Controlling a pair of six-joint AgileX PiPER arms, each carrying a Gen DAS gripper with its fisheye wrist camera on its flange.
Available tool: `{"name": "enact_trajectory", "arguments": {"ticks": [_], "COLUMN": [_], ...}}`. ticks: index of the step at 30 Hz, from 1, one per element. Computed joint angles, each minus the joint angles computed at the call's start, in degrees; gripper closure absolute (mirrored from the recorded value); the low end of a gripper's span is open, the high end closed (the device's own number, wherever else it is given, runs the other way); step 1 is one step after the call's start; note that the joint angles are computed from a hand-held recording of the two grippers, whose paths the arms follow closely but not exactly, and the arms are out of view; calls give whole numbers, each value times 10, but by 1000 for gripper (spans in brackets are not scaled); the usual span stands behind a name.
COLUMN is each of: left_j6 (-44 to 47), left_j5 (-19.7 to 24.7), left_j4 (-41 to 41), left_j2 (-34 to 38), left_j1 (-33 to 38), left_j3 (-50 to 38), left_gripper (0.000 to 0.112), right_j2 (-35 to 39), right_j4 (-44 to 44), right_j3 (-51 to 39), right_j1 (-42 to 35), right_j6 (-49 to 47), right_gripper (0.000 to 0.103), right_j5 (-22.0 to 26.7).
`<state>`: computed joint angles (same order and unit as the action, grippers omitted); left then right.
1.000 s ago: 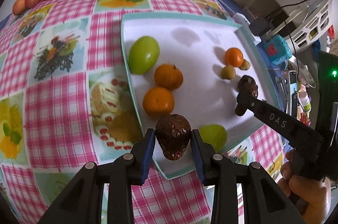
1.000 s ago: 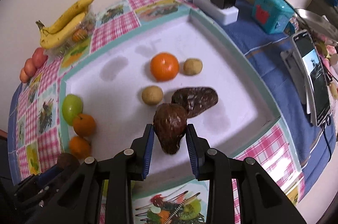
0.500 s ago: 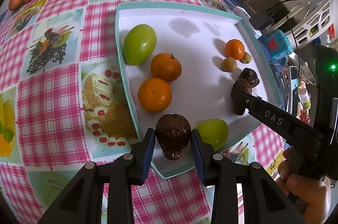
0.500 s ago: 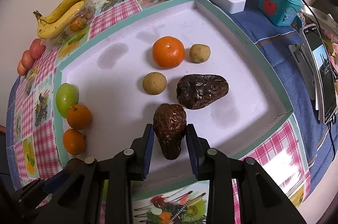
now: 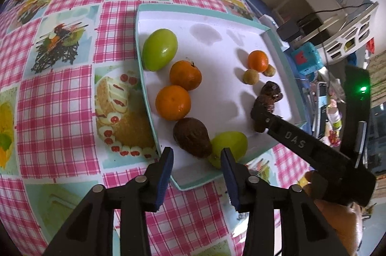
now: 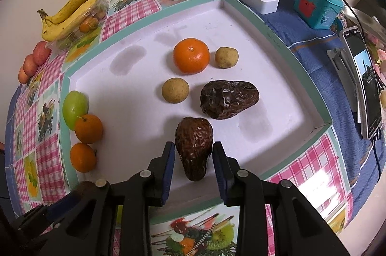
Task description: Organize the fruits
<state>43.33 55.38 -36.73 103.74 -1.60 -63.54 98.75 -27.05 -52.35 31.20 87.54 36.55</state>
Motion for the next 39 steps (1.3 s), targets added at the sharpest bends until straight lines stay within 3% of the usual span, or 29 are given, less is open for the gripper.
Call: {"name": "enact_trajectory", "arguments": {"ticks": [2,6,10,13,15,18,23,25,26,32,34,37,39], "left_j6": [6,10,-5,-7,11,30,18,14,14,43,36,-12,-32], "left_j5": [0,-26,-70,-102,-114,-137,-187,-203,-211,-208,-237,-315,-333], "left_j4": [4,27,60,87,87,91,117,122,123,105,127,196,223], "left_j2": [-15,-42,-62,-71,-76,-75,-51,-41,-37,-47,-70,-113,-130], "left_j1": [14,44,88,120,144,170,178,178,180,197,193,177,178], "left_j3": [8,20,31,40,47,55,56,56,57,64,85,132,142], "left_gripper": [58,51,23,11,10,9,9,9,9,9,9,9,9], "right_j2": [-5,-14,-26,-36,-34,-22,15,30,38,69,74,81,86], "right_j4": [-5,-25,-53,-79,-82,-82,-74,-75,-80,-104,-101,-100,-101], "right_j3": [4,6,6,8,3,-14,-53,-70,-80,-125,-133,-146,-155], "right_j1": [7,27,56,86,102,123,150,157,163,193,200,216,225], "right_j6": [11,39,78,113,120,125,114,110,111,115,112,111,106], "right_gripper": [60,59,52,47,46,28,25,10,7,6,6,6,6], "right_j5": [3,17,44,54,62,66,69,71,75,108,119,139,148]}}
